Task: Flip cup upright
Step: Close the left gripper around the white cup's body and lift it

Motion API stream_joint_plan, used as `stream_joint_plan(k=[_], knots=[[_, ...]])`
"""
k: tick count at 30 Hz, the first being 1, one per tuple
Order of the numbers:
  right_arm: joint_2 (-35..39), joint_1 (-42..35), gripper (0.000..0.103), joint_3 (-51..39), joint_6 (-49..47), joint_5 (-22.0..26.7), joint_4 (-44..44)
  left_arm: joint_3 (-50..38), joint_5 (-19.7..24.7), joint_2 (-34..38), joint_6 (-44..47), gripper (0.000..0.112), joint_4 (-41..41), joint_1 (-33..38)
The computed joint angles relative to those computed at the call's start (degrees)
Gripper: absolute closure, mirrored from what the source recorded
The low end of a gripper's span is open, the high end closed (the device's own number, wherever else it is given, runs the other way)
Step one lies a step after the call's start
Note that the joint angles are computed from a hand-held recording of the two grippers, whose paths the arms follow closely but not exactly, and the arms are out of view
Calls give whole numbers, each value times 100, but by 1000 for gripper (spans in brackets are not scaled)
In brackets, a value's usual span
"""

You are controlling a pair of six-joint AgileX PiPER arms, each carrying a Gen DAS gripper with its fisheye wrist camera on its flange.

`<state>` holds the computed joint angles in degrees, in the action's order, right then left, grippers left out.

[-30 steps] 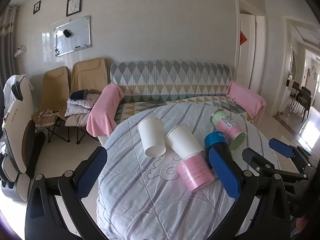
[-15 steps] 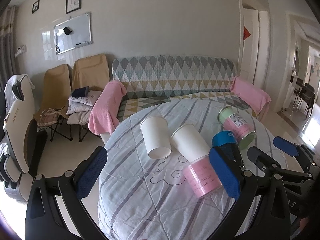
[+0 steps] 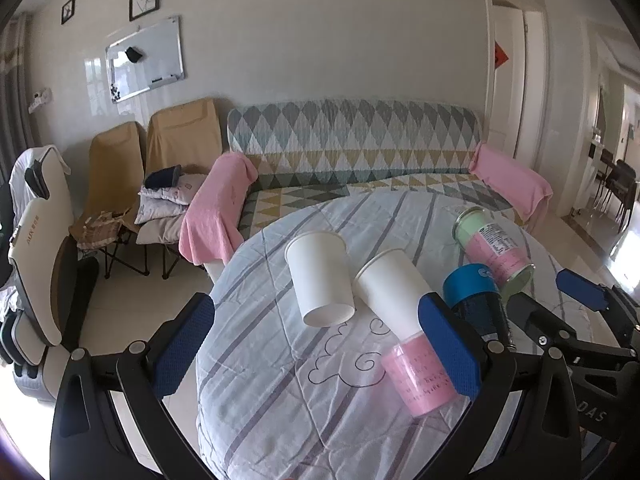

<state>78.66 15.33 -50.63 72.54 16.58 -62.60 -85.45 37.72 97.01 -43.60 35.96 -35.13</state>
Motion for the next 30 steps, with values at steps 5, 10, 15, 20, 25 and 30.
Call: stream_joint_plan(k=[5, 10, 15, 20, 25, 30], knots=[[114, -166, 20, -68, -320, -168, 324, -850, 367, 661, 1141, 9, -1255, 420], [270, -402, 20, -176, -947, -383, 961, -1878, 975, 1526, 1454, 9, -1645, 648], [502, -607, 20, -388, -1858, -543, 1881, -3062, 1554, 2367, 1846, 9, -2090, 797], [780, -787, 20, -654, -3059, -637, 3056, -3984, 2024, 2991, 2019, 9, -2247, 868], [1030, -885, 20, -832, -3950, -740, 3950, -4559, 2358, 3429, 2236, 9, -2437, 922], [1175, -917, 20, -935, -4549, -773, 4515, -5045, 2580, 3780, 2359, 13, -2612, 980]])
